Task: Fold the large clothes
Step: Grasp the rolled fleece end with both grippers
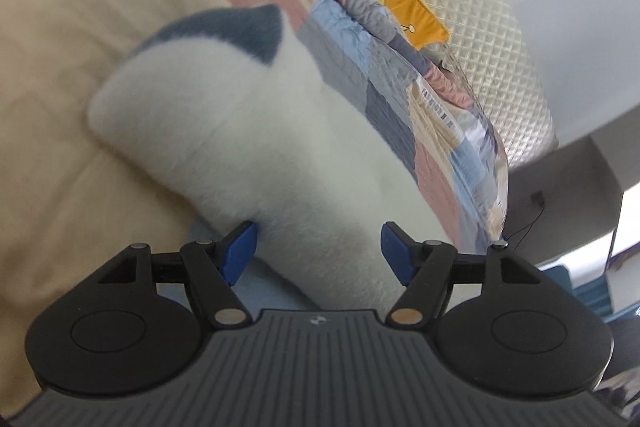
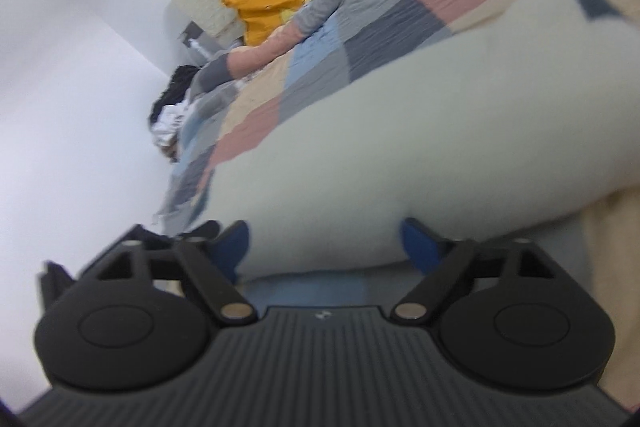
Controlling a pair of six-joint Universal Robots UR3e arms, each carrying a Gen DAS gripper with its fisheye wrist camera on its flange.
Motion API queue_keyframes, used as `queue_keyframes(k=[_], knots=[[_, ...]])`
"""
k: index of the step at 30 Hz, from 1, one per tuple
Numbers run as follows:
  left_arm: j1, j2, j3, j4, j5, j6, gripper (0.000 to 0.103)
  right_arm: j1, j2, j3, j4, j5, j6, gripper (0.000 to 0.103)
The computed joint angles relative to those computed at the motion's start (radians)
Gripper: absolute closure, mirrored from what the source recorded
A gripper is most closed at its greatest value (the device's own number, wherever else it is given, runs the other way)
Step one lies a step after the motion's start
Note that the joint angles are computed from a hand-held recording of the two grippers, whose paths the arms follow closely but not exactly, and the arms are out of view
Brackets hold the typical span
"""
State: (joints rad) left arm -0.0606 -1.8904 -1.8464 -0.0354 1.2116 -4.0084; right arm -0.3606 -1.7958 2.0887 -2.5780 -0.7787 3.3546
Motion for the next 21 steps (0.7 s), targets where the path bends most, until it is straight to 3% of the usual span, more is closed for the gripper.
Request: queue_keyframes(k=[4, 8, 11, 14, 21], knots=[[0.027, -0.031, -0.003, 0.022, -0.047, -0.063, 0.030, -0.030, 0.038, 0.013, 0.083, 0.145, 0.024, 0.015], [0.037, -0.066, 0.010, 0.024, -0.063, -0.107, 0.029, 0.034, 0.102, -0.043, 0.180, 0.119, 0.029, 0.014], [0.032, -0.087, 0.032, 0.026, -0.055, -0.113, 0.029, 0.058, 0.143, -0.030, 0.103, 0.106, 0.086, 0.015], [0.026, -0.099, 0.044, 0.027, -0.046, -0.119, 0.029, 0.051, 0.185, 0.011, -0.033, 0.106, 0.192, 0.000], [0.026, -0.096, 0.006, 0.095, -0.016, -0.179, 0.029, -0.024, 0.214, 0.125, -0.310, 0.135, 0.429, 0.000]])
